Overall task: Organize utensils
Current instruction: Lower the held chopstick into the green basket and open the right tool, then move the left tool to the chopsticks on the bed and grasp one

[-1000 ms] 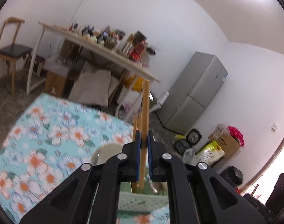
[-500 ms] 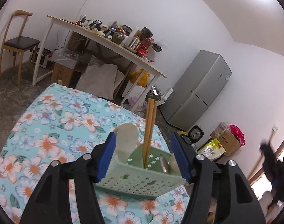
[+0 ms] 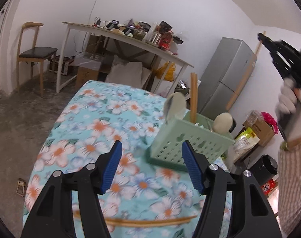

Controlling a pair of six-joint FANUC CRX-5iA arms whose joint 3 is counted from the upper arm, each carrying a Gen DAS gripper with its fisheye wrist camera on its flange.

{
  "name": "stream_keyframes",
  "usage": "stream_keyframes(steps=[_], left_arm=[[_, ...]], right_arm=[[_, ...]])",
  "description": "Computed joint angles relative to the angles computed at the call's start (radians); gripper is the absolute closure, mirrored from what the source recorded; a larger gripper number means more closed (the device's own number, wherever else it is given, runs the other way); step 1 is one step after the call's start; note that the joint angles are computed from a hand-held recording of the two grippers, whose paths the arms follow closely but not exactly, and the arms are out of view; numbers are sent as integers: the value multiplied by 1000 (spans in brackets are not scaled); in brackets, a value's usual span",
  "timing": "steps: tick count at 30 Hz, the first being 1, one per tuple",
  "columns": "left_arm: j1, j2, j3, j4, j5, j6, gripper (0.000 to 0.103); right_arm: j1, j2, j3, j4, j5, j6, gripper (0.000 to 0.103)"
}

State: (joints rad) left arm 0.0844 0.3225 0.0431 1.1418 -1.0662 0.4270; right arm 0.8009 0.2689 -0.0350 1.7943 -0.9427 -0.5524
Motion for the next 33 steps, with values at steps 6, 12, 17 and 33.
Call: stream_keyframes(steps=[6,12,17,33], left_arm=[[20,1,-22,2,2,16,42],[29,13,-13,2,8,37,42],[28,17,-13,12,11,42,42],[33,9,-25,18,8,53,42]], right_arm=[[-34,67,51,-77,7,41,99],[-19,103,67,-187,3,133,99],[-10,111,80,-280,36,205,99],[112,5,-34,-343,-15,152,68]])
